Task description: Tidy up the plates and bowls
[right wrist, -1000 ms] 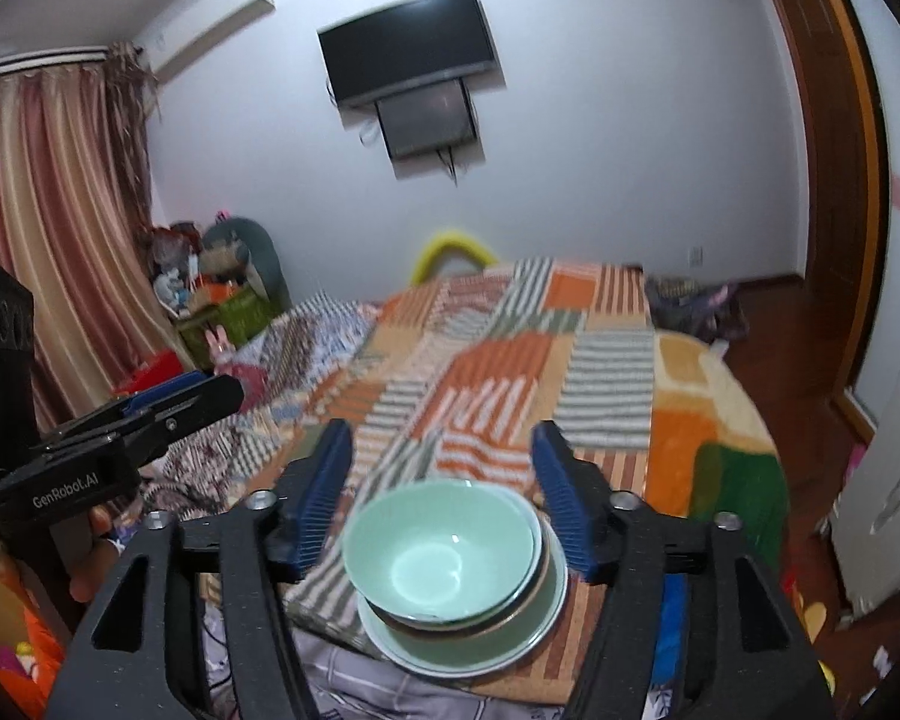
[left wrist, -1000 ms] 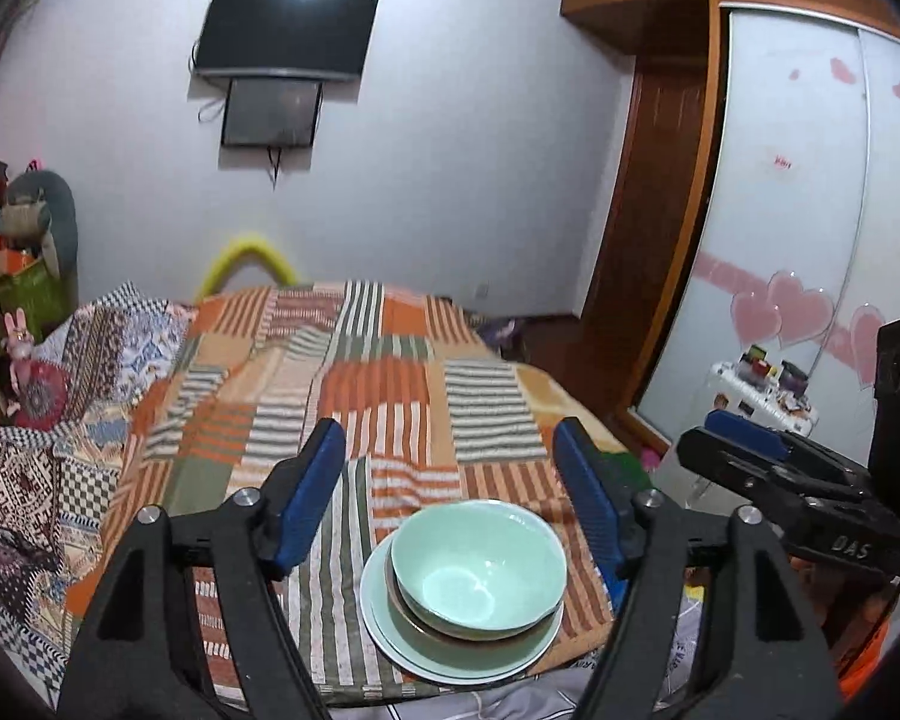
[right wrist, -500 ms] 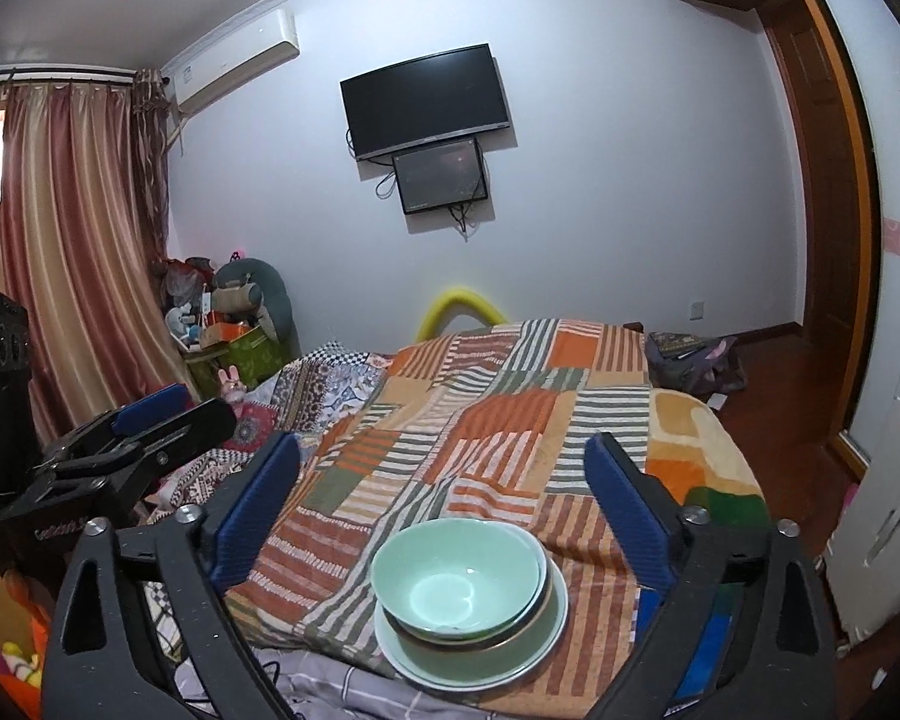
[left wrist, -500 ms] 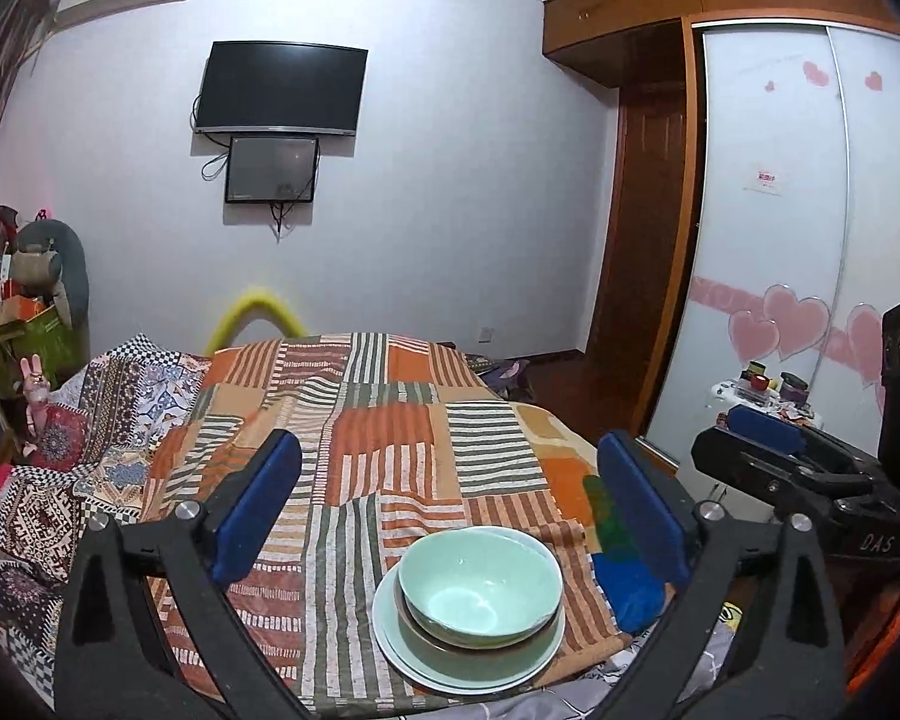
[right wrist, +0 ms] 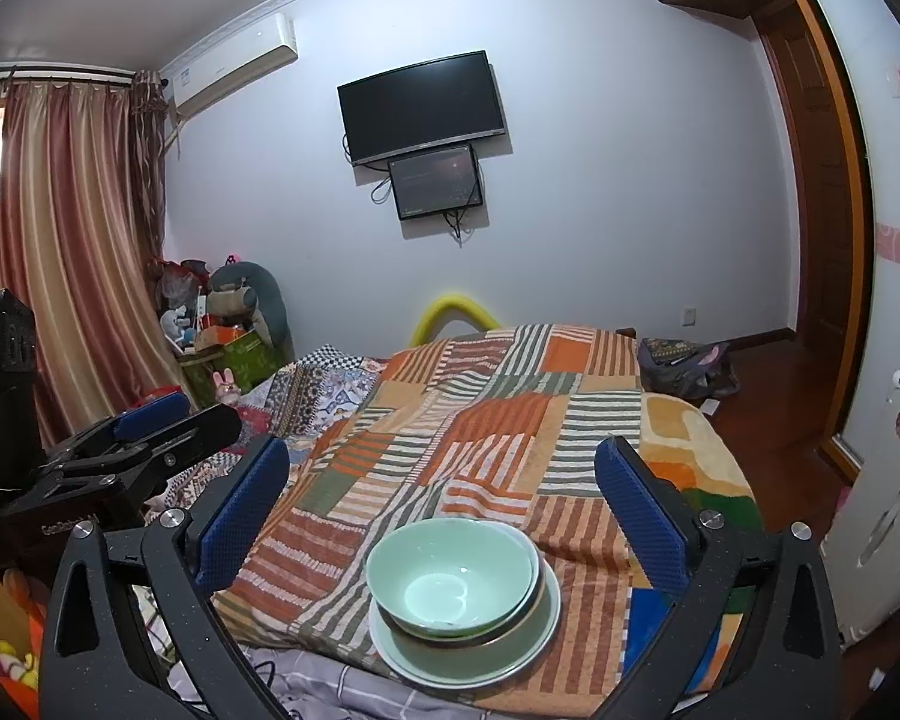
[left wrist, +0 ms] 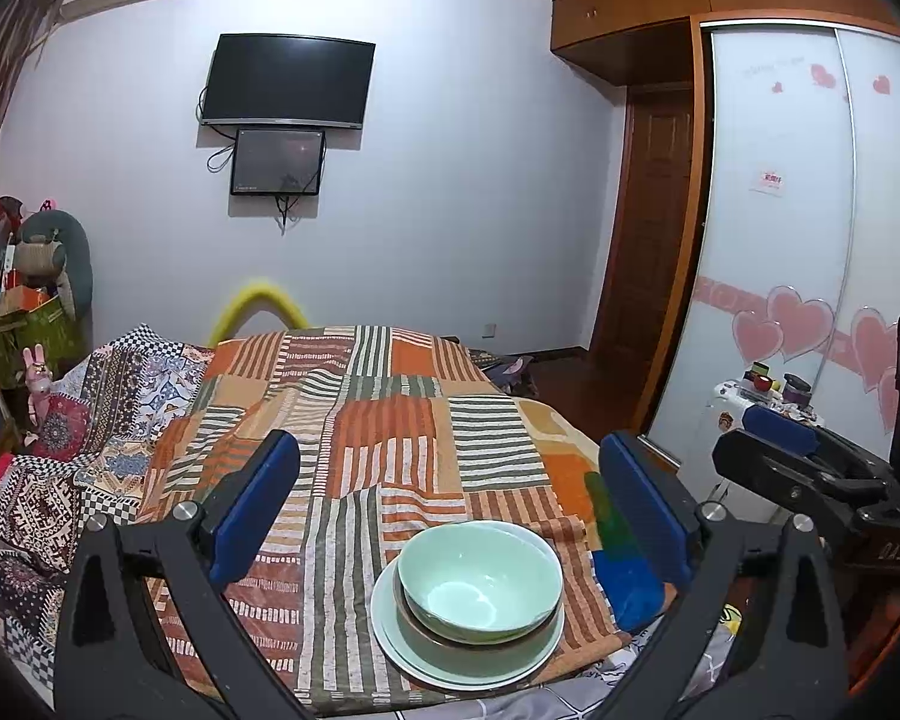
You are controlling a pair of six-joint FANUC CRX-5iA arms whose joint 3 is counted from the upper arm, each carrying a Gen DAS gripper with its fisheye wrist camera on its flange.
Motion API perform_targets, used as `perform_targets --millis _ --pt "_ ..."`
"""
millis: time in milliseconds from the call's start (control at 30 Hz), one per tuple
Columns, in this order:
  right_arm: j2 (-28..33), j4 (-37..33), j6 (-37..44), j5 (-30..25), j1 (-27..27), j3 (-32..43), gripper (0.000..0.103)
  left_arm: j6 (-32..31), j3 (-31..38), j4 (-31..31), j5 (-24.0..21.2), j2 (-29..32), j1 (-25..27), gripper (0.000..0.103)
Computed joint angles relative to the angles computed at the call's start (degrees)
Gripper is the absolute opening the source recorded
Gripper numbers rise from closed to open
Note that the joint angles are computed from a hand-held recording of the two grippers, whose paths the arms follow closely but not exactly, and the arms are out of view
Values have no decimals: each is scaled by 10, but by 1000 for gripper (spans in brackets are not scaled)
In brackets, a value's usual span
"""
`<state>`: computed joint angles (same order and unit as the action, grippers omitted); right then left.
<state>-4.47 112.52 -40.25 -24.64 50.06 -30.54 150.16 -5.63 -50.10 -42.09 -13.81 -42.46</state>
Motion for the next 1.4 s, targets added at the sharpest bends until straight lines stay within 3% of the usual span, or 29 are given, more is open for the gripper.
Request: perform_targets --millis 1400 --pt "-5 3 -1 10 -8 0 102 5 3 1 -1 2 4 103"
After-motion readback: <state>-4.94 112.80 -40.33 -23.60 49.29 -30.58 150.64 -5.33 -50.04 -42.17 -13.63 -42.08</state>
